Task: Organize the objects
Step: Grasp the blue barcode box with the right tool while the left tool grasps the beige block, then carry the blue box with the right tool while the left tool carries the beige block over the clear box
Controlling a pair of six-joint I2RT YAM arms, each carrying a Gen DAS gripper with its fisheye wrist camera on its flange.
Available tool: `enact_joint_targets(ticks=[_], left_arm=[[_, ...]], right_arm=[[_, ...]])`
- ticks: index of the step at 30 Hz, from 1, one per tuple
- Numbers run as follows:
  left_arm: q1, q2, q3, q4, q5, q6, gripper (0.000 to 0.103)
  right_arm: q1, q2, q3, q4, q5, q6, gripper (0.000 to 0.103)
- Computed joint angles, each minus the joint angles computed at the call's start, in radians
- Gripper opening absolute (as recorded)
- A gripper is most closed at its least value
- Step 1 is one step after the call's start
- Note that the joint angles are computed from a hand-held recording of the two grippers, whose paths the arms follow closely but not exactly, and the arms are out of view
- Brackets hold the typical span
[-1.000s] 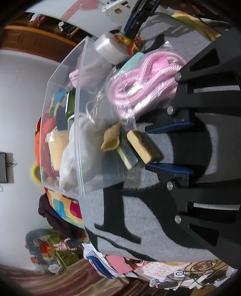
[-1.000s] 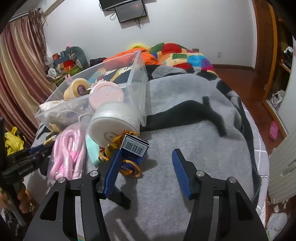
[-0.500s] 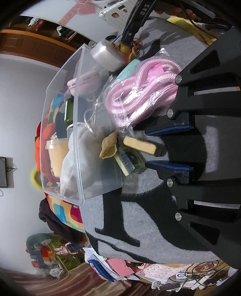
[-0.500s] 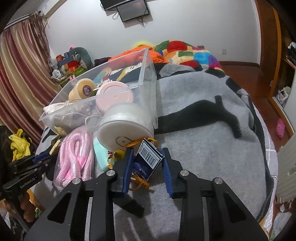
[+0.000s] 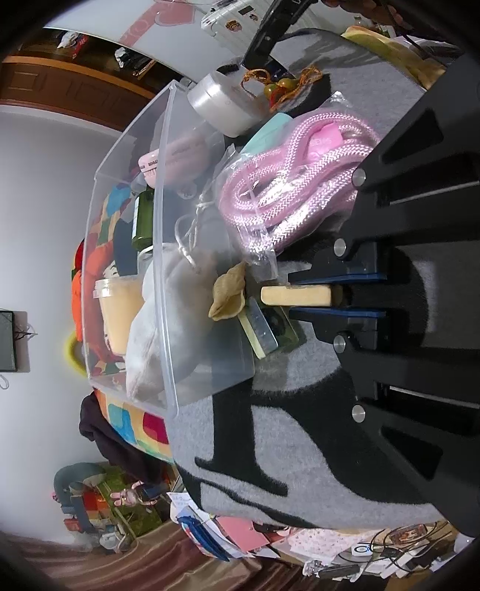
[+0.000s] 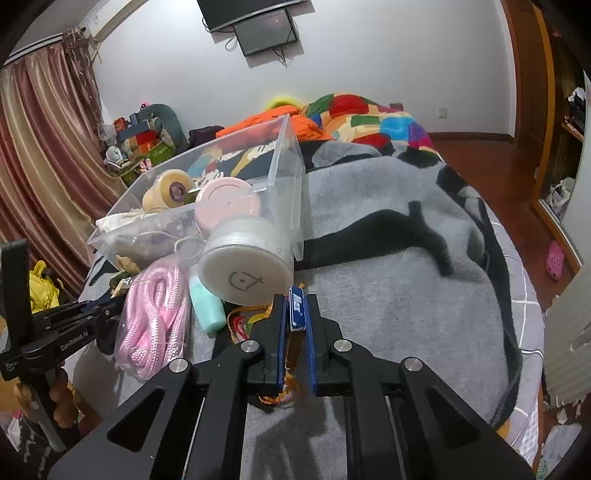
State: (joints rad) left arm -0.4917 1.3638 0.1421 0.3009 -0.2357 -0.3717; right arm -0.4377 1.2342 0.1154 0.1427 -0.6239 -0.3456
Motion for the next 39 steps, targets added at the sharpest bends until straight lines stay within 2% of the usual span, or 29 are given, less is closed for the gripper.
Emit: enact_joint_targets(ticks=[4,10,14,20,24,29,39], left_arm=[[-0.014,-0.095,-0.025,-0.048,-0.011,-0.01,0.01],[-0.033,-0.279,-0.041,-0.176,-0.024,-0.024,0.01],[-0.068,-0.394,-0.03,-0.279,-0.056,-0.042,0.01],[-0.089,-0.498,-0.006,-0.374,-0.077,-0.044,0.01],[-0.096,-0.542,0.009,-0.41,-0.086,-0.043,0.01],[-0.061,-0.58,0.026,-0.429,-0.057,-0.011,0.01],[0.007,-0.528,0.081,-0.378,0.005,0.043,0.01]], right_arm=[[-0.022,-0.071,-0.003,-0.06,-0.017,-0.03,0.006],[-0.013,-0.131,-0.028,-0.077,0.001,-0.032,0.006],[-0.049,-0.231,-0.015,-0.174,-0.034,-0.043,0.006],[-0.044,-0.435,0.012,-0.333,-0.042,-0.033,0.006],[-0.024,-0.522,0.032,-0.394,-0.041,-0.011,0.006],[0.04,-0.564,0.054,-0.392,-0.017,0.045,0.006],[0.182,-0.516,0.085,-0.271,0.058,0.159,0.006]])
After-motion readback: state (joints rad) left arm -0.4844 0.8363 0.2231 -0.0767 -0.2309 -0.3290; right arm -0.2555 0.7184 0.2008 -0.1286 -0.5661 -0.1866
